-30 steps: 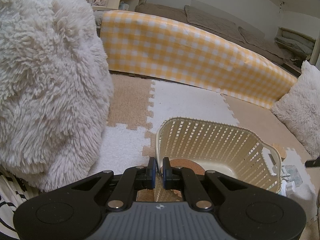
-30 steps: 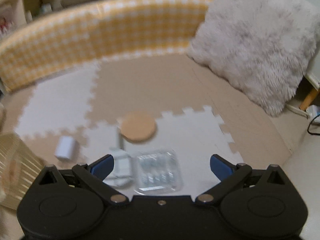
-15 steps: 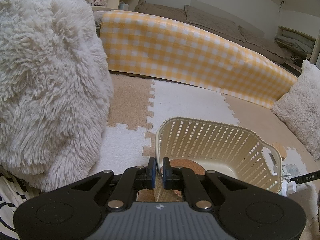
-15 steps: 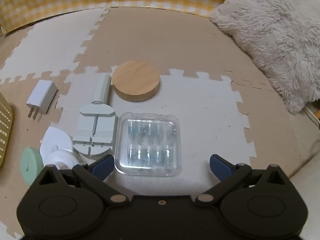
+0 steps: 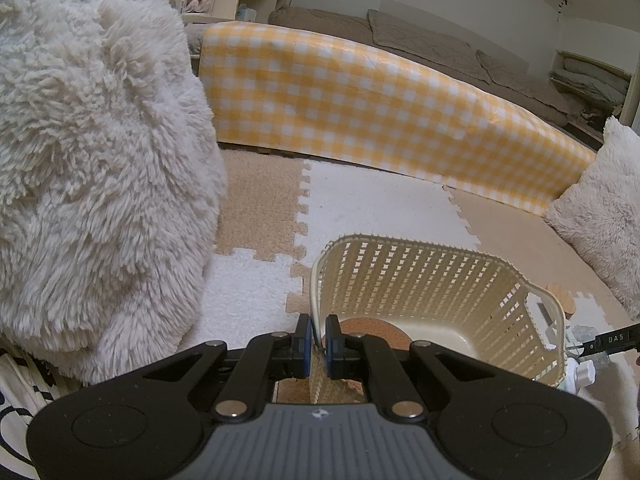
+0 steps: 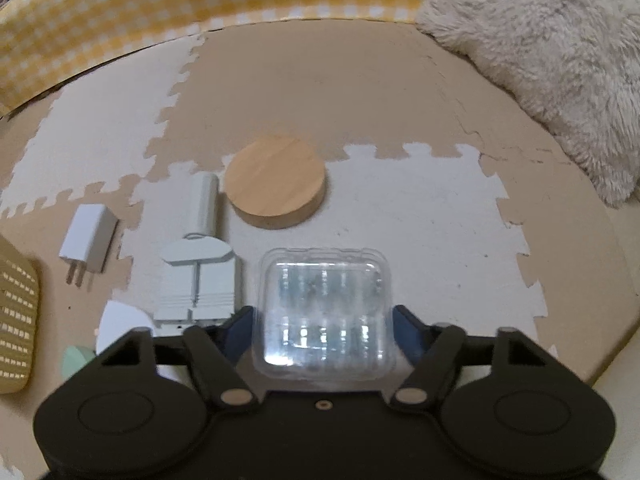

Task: Organize rigid objects
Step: 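Lift the capsule box with the right gripper and carry it over the basket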

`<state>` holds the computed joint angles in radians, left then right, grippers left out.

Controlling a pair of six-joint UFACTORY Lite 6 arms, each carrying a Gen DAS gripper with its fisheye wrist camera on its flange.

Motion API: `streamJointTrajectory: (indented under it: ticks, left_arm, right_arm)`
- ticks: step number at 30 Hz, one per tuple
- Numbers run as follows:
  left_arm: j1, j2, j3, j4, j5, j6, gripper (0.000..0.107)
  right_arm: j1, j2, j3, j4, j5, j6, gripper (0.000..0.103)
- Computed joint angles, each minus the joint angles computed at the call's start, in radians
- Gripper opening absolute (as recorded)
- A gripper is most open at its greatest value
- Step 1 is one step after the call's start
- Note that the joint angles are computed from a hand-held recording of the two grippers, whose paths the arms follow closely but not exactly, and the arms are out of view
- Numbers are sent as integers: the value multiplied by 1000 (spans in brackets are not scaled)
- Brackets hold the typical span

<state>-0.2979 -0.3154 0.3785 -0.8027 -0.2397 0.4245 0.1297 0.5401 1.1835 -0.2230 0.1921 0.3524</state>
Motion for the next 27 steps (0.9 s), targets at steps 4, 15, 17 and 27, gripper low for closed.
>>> streamJointTrajectory:
  ticks: [4,15,17,27]
  left_arm:
    - [-1,0,1,-4,-1,5,7]
    - [2,13,0,46,-12,-38,7]
    - [-1,12,1,37,-11,-32,7]
    - [0,5,3,27,-1,-28,7]
  right_arm:
    - [10,-17,-8,-105,31,121,73]
    - [78,-237,-137,-411,6,520,73]
    - [116,-280,-154,-429,6,552,73]
    - [355,-400,-71,-118,13,361,73]
